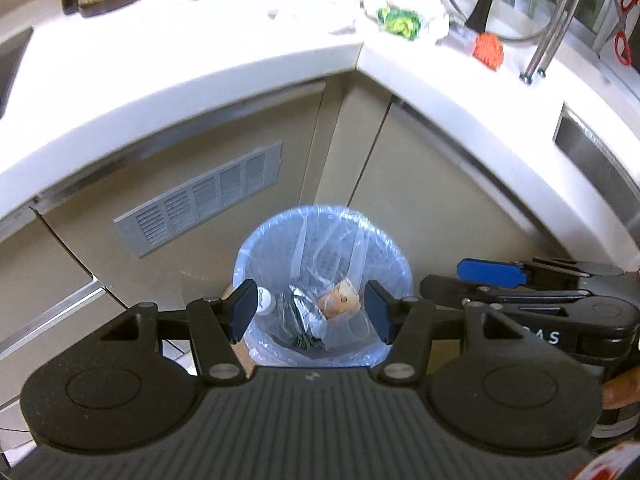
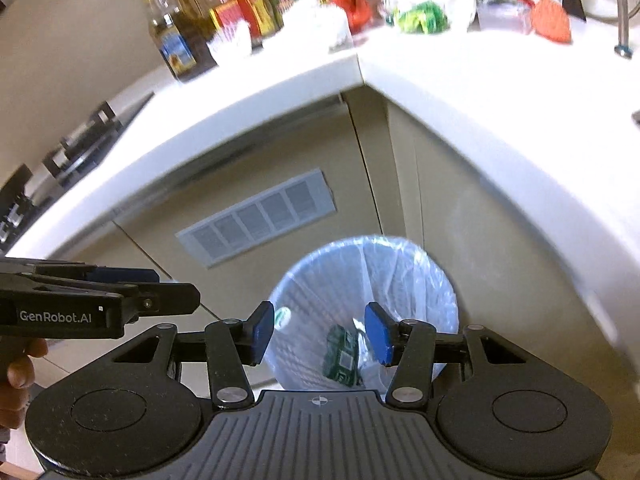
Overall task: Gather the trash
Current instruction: 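Move both tools up to the counter and grasp a white tissue with the right tool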
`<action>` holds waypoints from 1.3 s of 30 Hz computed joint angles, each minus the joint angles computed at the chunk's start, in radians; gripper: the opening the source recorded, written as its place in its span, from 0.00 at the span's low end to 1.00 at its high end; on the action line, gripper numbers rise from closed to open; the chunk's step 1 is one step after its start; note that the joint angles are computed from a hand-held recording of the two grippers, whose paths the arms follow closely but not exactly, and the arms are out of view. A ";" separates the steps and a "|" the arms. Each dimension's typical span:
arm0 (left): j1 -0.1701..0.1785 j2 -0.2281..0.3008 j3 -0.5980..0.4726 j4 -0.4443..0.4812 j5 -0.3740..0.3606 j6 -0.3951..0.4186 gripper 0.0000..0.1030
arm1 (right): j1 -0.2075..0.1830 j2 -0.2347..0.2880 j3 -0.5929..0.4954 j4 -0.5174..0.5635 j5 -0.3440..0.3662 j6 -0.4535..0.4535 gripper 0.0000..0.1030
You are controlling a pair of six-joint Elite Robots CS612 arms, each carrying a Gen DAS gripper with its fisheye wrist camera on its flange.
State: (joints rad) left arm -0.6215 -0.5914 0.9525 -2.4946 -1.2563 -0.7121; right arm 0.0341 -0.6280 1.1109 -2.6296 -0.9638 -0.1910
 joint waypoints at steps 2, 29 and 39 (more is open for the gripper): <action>-0.007 -0.010 0.008 -0.012 0.026 -0.007 0.54 | -0.006 -0.010 0.010 -0.020 0.012 0.007 0.51; 0.039 0.076 -0.212 -0.077 0.139 0.179 0.54 | -0.009 0.114 -0.263 -0.242 0.019 0.195 0.75; 0.108 0.156 -0.363 -0.052 0.082 0.237 0.54 | 0.050 0.362 -0.770 -0.022 -0.054 0.342 0.82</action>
